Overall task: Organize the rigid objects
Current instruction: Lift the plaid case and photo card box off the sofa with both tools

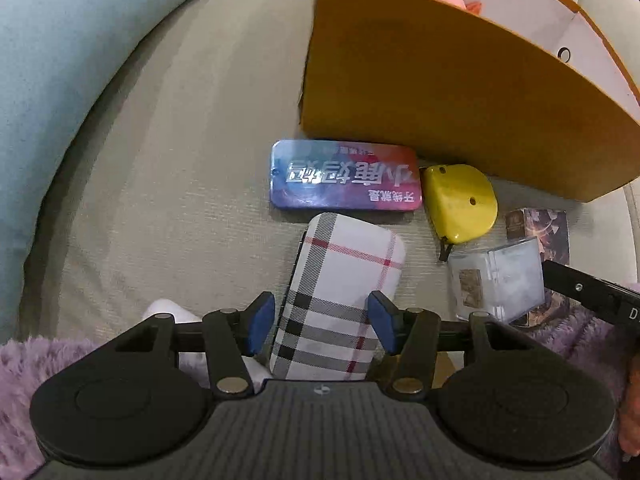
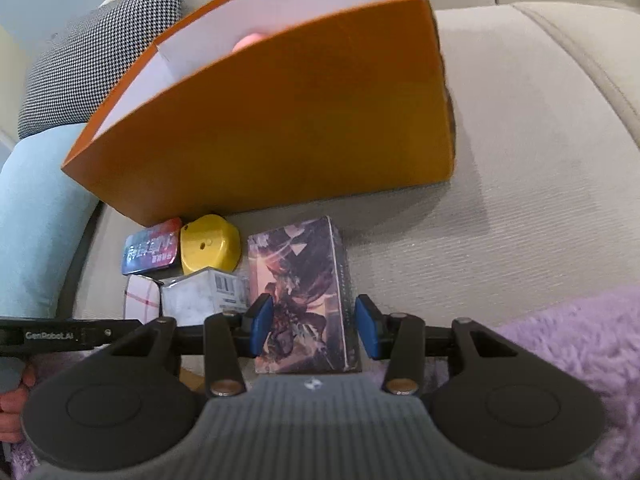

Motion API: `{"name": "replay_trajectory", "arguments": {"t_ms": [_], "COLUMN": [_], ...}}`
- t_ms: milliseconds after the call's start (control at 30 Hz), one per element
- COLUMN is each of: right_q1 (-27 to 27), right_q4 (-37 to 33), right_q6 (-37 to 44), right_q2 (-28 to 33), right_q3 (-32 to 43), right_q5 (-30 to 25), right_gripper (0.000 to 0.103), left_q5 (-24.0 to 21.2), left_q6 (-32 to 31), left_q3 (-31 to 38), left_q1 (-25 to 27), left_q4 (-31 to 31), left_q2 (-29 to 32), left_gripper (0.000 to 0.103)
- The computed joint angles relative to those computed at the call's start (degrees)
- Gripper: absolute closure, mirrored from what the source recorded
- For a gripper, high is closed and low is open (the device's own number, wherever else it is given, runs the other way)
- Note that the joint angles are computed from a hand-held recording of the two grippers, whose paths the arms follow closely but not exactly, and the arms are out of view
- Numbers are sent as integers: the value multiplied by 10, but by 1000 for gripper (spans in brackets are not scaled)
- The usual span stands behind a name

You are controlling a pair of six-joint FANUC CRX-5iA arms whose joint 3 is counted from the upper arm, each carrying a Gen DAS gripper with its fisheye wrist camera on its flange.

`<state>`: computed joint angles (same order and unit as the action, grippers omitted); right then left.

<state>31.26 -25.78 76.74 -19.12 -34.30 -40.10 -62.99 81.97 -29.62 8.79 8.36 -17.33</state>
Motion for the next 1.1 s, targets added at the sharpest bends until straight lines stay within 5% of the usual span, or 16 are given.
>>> {"name": "replay_trajectory", "arguments": {"t_ms": [133, 367, 700, 1100], "right_q1": [-11, -16, 29, 4], "right_q4": [-28, -45, 35, 5], "right_q6": [38, 60, -27, -10], "right_q2": [12, 24, -16, -29], "right_q3": [7, 13, -13, 2], "right_q5": [-2, 5, 15, -22], "right_gripper": [39, 40, 42, 41], "left_q5": [-10, -8, 11, -6], "left_q6": [-12, -38, -137, -278], "left_q3": [-5, -13, -78, -110], "left_q1": [20, 28, 80, 78], "left_q4": [32, 56, 148, 222], "left_q2": [19, 29, -48, -77], "left_gripper": [30, 33, 67, 79]}}
